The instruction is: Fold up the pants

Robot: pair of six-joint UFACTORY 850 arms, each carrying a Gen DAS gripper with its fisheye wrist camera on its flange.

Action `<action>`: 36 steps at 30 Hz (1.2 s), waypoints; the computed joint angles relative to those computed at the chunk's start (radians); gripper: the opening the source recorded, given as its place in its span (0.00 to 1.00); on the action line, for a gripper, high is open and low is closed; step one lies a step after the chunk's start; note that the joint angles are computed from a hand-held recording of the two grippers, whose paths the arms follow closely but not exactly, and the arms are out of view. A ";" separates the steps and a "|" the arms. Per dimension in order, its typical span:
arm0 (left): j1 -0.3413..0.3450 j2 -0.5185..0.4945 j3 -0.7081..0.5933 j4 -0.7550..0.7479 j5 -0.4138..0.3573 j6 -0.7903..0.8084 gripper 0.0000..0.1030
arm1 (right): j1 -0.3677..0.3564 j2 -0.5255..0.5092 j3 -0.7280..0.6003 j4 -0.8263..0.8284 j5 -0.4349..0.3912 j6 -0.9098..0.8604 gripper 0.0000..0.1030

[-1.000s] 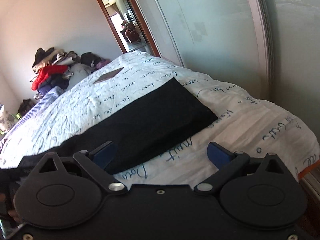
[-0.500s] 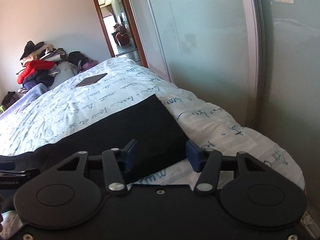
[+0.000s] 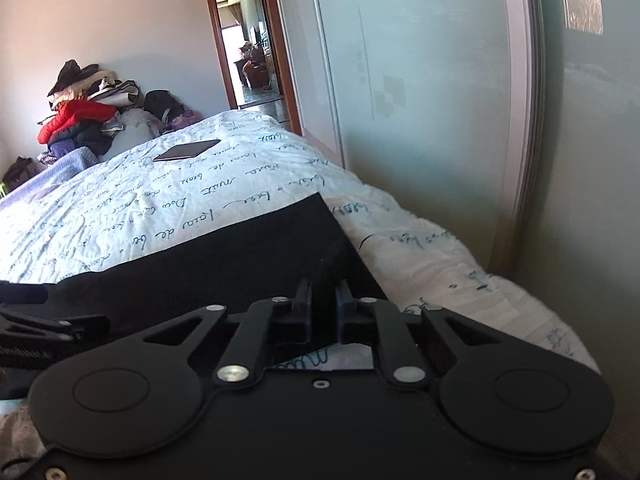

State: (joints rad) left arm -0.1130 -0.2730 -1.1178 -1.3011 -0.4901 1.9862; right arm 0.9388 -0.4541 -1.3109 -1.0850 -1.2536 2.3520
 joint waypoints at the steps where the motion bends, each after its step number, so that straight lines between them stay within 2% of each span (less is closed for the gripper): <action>1: -0.007 0.006 0.011 -0.007 0.009 0.008 0.97 | 0.000 -0.007 -0.012 0.013 -0.022 -0.028 0.09; 3: -0.009 0.010 0.018 -0.016 -0.008 0.016 0.97 | -0.009 -0.011 -0.016 0.033 -0.028 -0.058 0.08; 6: -0.011 0.008 0.018 -0.014 -0.004 0.023 0.98 | -0.025 -0.004 0.005 0.060 0.021 -0.052 0.10; 7: -0.007 0.005 0.013 -0.003 -0.012 0.015 0.98 | -0.018 -0.006 0.003 0.058 -0.004 -0.035 0.11; 9: 0.003 0.002 0.006 -0.010 -0.020 0.018 0.98 | 0.008 -0.021 -0.025 0.050 -0.116 -0.009 0.31; 10: 0.005 0.002 0.004 -0.025 -0.012 0.023 0.98 | 0.020 -0.020 -0.026 0.023 -0.145 -0.010 0.31; 11: 0.005 -0.002 0.001 -0.038 -0.001 0.023 0.98 | 0.025 -0.011 -0.022 -0.003 -0.131 -0.017 0.31; 13: 0.000 -0.016 -0.019 0.009 0.011 -0.054 0.98 | 0.013 0.019 0.008 -0.056 -0.010 -0.012 0.31; 15: 0.001 -0.025 -0.038 0.091 -0.003 -0.149 0.97 | -0.017 0.022 0.014 -0.022 0.103 -0.052 0.30; 17: 0.013 -0.016 -0.028 0.069 -0.027 -0.113 0.98 | -0.026 0.008 0.011 0.031 0.075 -0.054 0.28; 18: 0.017 -0.009 -0.018 0.042 -0.031 -0.062 0.98 | -0.018 0.018 0.024 0.024 0.060 0.002 0.21; 19: 0.019 -0.001 -0.003 0.001 -0.023 0.008 0.98 | -0.002 0.034 0.040 0.001 0.042 0.097 0.21; 20: 0.020 0.006 0.010 -0.044 -0.008 0.072 0.98 | 0.013 0.046 0.052 -0.021 0.028 0.170 0.23; 23: 0.019 0.013 0.021 -0.084 0.017 0.110 0.98 | 0.035 0.058 0.061 -0.006 0.033 0.221 0.51; 26: 0.031 0.006 0.005 -0.023 -0.011 0.018 0.98 | 0.035 0.070 0.083 0.017 0.089 0.248 0.50; 28: 0.035 0.007 0.007 -0.028 -0.015 0.029 0.98 | 0.036 0.069 0.093 -0.001 0.109 0.308 0.50; 29: 0.035 0.007 0.009 -0.035 -0.010 0.041 0.98 | 0.034 0.069 0.098 -0.018 0.122 0.339 0.53; 30: 0.034 0.009 0.011 -0.041 -0.005 0.049 0.98 | 0.031 0.072 0.110 -0.049 0.136 0.374 0.64; 32: 0.036 0.009 0.010 -0.032 -0.006 0.034 0.98 | 0.024 0.062 0.114 -0.102 0.147 0.415 0.79; 35: 0.039 0.005 0.002 -0.006 -0.010 0.002 0.98 | 0.010 0.029 0.083 -0.107 0.119 0.401 0.79; 36: 0.040 0.004 0.001 -0.007 -0.008 0.003 0.98 | 0.012 0.026 0.086 -0.119 0.101 0.441 0.76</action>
State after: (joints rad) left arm -0.0734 -0.2686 -1.1169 -1.3085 -0.4982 1.9896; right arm 0.9511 -0.4284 -1.2245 -1.2041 -1.1521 2.7933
